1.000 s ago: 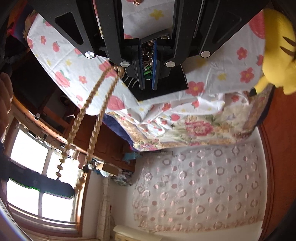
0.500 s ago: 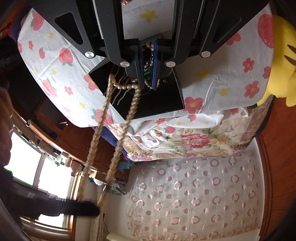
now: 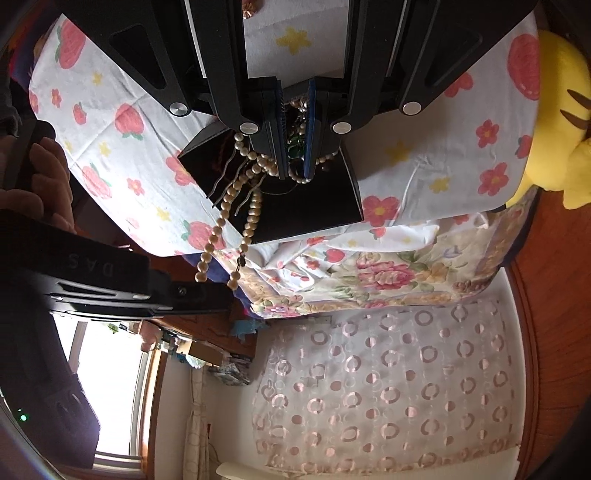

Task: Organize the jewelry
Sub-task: 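Lower the jade pendant into the box with the left tool while the right tool drops the pearls in, then grasp a gold earring with the right tool while the left tool approaches the flower earring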

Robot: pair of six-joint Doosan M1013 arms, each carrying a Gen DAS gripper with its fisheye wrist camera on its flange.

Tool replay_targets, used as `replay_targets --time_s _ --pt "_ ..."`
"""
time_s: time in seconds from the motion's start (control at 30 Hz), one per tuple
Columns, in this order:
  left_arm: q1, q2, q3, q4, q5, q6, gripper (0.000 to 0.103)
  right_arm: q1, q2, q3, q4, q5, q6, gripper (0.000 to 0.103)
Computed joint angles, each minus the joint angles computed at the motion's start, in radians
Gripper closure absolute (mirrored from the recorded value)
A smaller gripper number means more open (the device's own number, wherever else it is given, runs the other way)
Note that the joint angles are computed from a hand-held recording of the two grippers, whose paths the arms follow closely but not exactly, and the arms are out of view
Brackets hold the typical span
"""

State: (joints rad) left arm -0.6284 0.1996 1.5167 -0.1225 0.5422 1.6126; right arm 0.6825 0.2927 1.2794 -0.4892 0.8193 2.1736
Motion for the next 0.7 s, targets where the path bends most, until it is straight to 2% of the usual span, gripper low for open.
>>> replay_targets --time_s 0.07,0.13,0.2,0.23,0.27,0.3,0.33,0.4,0.57,0.7 --pt "0.001 -0.004 0.006 -0.006 -0.006 0.001 0.095 0.0 0.001 -0.001 0.012 -0.001 -0.012 0.094" --pt "0.001 -0.012 0.016 0.0 -0.015 -0.007 0.089 0.003 0.001 0.0 0.027 -0.005 -0.026 0.094" --pt "0.0 -0.021 0.029 0.015 -0.03 -0.02 0.068 0.007 0.0 0.0 0.036 -0.006 -0.033 0.093" --pt "-0.001 -0.026 0.036 0.024 -0.038 -0.027 0.065 0.01 -0.002 0.002 0.033 -0.006 -0.032 0.092" --pt "-0.002 -0.03 0.042 0.031 -0.043 -0.034 0.06 0.016 -0.007 0.008 0.022 -0.01 -0.024 0.087" --pt "-0.002 -0.035 0.049 0.036 -0.047 -0.038 0.055 0.02 -0.011 0.013 0.017 -0.014 -0.018 0.075" --pt "-0.001 -0.041 0.057 0.036 -0.052 -0.04 0.052 0.023 -0.019 0.023 0.013 -0.021 -0.01 0.069" --pt "0.002 -0.052 0.075 0.026 -0.061 -0.039 0.041 0.033 -0.042 0.055 -0.001 -0.042 0.016 0.066" --pt "-0.002 -0.089 0.13 0.016 -0.075 -0.023 0.033 0.068 -0.109 0.164 -0.006 -0.052 0.025 0.066" --pt "-0.007 -0.118 0.183 -0.032 -0.073 0.026 0.032 0.089 -0.147 0.248 0.025 -0.035 0.033 0.066"
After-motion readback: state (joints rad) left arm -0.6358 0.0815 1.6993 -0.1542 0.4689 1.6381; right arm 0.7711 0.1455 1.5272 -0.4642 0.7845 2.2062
